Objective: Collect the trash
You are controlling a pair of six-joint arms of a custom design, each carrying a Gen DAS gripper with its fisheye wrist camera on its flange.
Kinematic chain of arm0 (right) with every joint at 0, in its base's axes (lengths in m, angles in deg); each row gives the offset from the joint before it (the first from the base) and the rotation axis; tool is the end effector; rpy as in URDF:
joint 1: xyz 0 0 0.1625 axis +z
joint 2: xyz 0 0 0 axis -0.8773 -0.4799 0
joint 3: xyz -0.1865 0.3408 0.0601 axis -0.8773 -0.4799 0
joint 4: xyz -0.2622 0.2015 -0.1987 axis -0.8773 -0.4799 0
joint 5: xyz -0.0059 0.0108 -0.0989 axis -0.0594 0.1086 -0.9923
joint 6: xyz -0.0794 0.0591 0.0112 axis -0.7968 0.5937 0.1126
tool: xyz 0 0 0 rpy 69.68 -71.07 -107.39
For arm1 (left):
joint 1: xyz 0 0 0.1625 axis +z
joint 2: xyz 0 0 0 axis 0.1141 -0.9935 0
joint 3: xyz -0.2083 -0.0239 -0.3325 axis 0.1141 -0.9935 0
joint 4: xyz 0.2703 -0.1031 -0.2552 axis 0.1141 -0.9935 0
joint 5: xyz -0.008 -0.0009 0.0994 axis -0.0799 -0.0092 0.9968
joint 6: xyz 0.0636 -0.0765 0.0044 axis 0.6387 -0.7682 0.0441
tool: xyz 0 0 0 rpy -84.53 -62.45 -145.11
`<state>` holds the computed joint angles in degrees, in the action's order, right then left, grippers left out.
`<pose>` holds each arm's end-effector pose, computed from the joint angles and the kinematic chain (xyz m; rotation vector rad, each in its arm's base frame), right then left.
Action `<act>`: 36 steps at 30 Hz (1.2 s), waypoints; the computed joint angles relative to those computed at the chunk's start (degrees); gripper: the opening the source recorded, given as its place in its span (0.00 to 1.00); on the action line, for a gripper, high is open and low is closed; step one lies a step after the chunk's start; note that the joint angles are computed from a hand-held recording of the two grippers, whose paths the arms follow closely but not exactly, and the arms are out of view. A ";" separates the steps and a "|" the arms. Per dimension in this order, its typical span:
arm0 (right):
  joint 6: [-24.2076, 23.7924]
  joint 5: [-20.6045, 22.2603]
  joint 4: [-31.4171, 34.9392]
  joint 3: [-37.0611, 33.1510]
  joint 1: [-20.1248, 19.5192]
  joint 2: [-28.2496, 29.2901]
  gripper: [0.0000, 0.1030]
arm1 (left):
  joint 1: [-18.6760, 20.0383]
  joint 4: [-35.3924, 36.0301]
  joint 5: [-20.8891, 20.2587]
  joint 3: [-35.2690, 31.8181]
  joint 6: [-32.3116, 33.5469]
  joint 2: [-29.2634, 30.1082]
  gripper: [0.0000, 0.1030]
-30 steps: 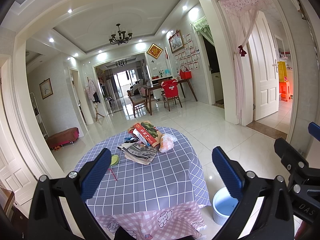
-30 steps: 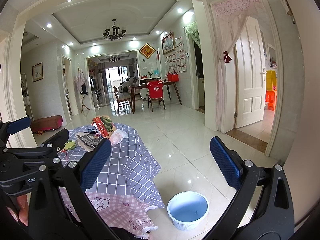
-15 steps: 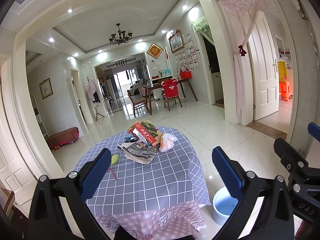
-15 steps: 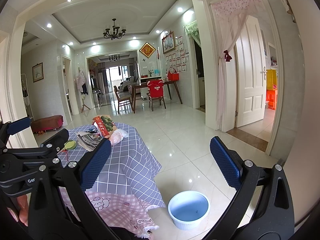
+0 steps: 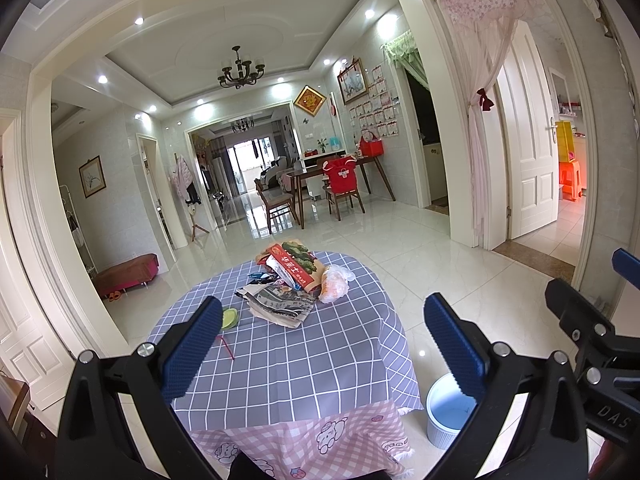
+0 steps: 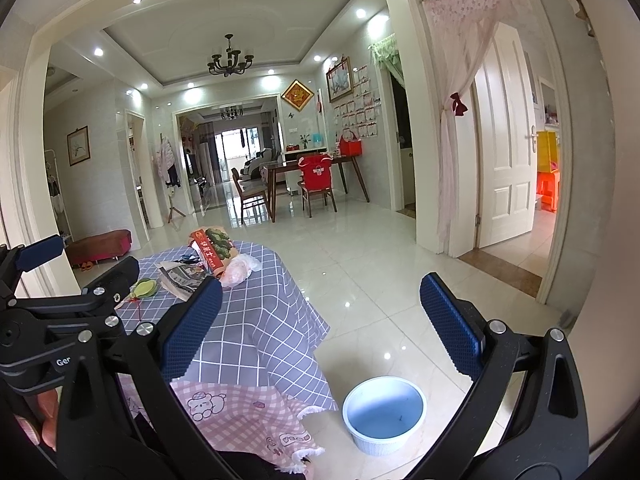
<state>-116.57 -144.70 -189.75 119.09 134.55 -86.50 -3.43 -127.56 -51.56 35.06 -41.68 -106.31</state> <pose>0.0784 -0.2669 0.2929 0.6207 -2.1033 1.5482 -0.4005 -0.2500 0.0276 0.5878 1.7309 -1.3033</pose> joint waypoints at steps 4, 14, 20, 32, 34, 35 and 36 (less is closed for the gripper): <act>0.65 -2.42 -0.90 -0.91 1.47 3.04 0.94 | 1.00 -1.90 -0.23 0.66 1.52 0.07 0.96; 2.05 -13.53 1.04 -8.74 9.34 14.84 0.94 | 11.28 -35.44 3.11 9.34 25.99 -0.54 0.96; 4.05 -20.67 4.27 -15.77 13.79 23.10 0.94 | 18.20 -58.50 1.89 14.26 43.84 -0.58 0.96; 4.82 -28.37 14.01 -34.79 22.01 42.20 0.94 | 36.21 -86.46 -0.56 19.48 71.73 -8.86 0.95; 5.47 -29.08 16.31 -38.67 23.19 45.22 0.94 | 39.22 -91.00 -1.21 18.88 76.95 -9.31 0.95; 5.76 -29.70 17.62 -40.48 23.85 46.58 0.94 | 40.93 -93.59 -1.52 18.26 80.48 -9.33 0.95; 6.01 -30.02 18.50 -41.95 24.38 47.87 0.94 | 42.03 -95.02 -1.71 17.84 82.77 -9.42 0.95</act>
